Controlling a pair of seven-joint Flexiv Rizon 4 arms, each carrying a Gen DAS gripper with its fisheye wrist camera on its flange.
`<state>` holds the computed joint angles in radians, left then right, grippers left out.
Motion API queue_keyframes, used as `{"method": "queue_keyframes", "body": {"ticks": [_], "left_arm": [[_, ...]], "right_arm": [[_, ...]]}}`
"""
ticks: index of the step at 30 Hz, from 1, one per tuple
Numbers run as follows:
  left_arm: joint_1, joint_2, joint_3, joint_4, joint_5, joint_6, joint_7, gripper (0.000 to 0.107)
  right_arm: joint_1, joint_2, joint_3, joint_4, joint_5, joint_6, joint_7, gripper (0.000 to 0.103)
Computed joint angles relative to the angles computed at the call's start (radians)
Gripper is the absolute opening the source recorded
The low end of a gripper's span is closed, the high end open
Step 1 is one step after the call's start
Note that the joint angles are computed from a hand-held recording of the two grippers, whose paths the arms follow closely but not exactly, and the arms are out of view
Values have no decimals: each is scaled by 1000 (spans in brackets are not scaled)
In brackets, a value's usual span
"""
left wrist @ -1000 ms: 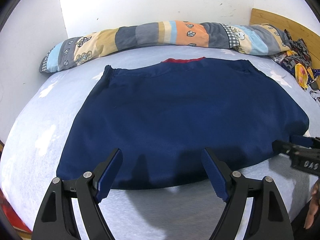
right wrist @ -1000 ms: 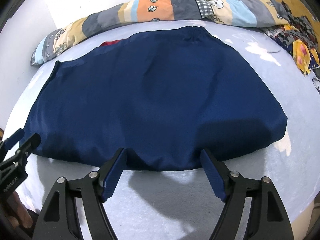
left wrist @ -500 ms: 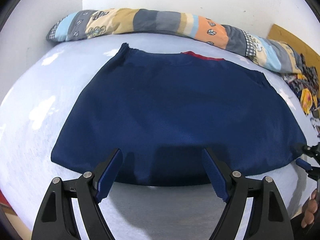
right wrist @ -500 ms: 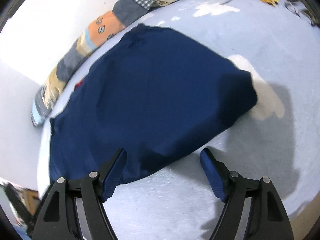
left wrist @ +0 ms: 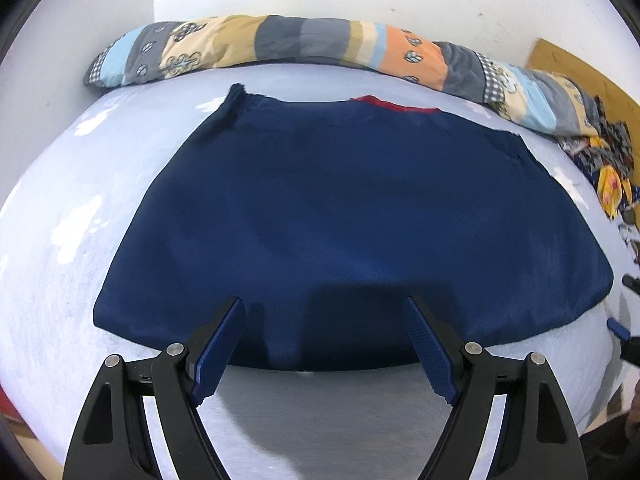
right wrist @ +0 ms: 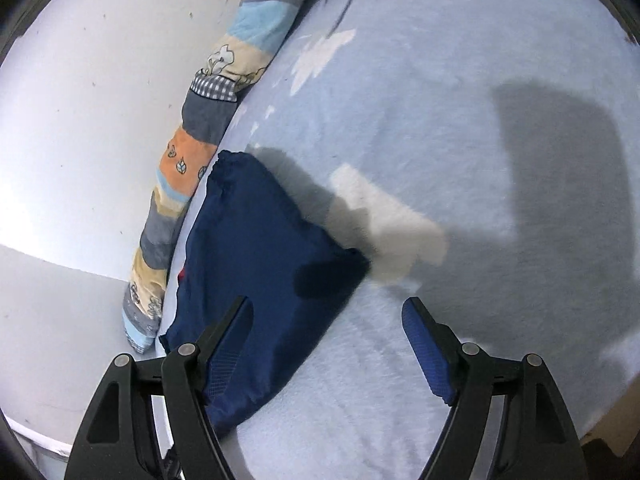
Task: Fold large clothes
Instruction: 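Move the right gripper to the jacket's side edge and grasp it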
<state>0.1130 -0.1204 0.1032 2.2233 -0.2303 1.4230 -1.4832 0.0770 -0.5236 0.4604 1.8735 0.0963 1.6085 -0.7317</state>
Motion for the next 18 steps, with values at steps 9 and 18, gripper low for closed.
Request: {"method": "queue_keyframes", "body": {"ticks": [9, 18], "left_arm": [[-17, -1, 15, -11, 96, -3, -18, 81], [-13, -14, 2, -20, 72, -11, 7, 81]], "right_arm": [[-25, -38, 52, -31, -1, 2, -33, 79], [-7, -104, 51, -80, -35, 20, -50, 79]]}}
